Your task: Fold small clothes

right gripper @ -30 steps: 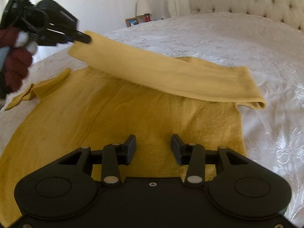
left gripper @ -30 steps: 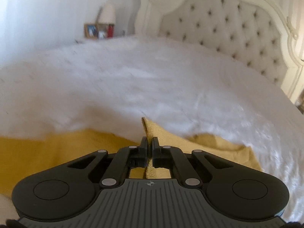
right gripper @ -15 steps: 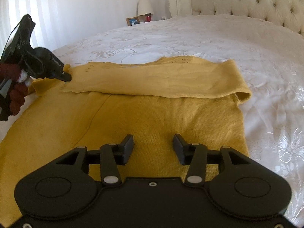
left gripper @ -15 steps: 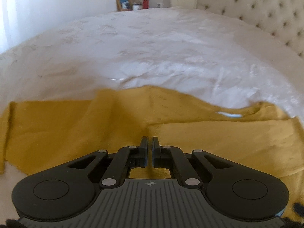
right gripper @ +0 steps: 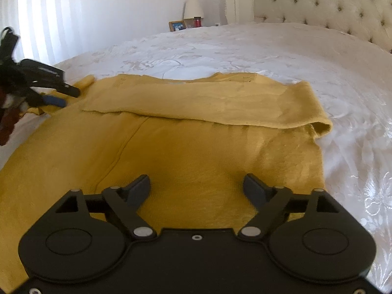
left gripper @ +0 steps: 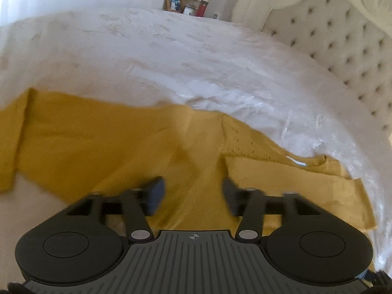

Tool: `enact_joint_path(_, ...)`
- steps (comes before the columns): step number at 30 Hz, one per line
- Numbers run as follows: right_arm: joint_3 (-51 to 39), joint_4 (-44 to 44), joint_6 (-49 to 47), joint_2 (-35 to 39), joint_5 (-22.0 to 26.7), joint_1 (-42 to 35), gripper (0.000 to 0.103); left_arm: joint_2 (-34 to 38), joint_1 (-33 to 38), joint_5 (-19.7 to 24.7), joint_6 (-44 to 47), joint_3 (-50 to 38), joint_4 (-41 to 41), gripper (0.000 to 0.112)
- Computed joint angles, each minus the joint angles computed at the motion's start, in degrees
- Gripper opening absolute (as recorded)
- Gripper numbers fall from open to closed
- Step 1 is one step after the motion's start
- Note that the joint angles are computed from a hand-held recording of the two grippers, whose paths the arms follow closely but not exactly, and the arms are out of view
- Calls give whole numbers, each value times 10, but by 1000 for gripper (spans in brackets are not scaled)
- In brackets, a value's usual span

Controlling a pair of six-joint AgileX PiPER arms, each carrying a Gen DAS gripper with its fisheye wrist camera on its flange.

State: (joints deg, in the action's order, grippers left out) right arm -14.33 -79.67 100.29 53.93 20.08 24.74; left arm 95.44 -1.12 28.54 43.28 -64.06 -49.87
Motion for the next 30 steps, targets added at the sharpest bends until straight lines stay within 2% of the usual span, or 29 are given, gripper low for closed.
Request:
enact_joint_path(2, -2, 3, 0, 5, 7, 9, 97, -22, 24, -5, 60, 28, -25, 54)
enact_joint_path(5, -8, -4, 8, 22, 16, 20, 102, -46, 61, 2, 137, 49, -44, 59)
enact_joint_path(8, -11, -4, 9, 31, 27, 29, 102, -67, 92, -13, 180, 59, -31, 67)
enact_joint_path(16, -17, 6, 7, 44, 54, 52, 102, -48, 170, -19, 263, 39, -3, 67)
enact_joint_path(20, -20, 9, 6, 47, 57, 55, 102, -14, 180, -30, 262, 18, 28, 67)
enact_joint_path(26, -22, 11, 5, 51, 59, 57, 102, 4, 198, -19, 389, 19, -37, 67)
enact_joint_path(28, -22, 13, 3, 51, 57, 55, 102, 16, 212, 10, 399, 4, -50, 49)
enact_joint_path(30, -22, 15, 1, 50, 56, 54, 102, 28, 223, 36, 364, -18, -36, 13)
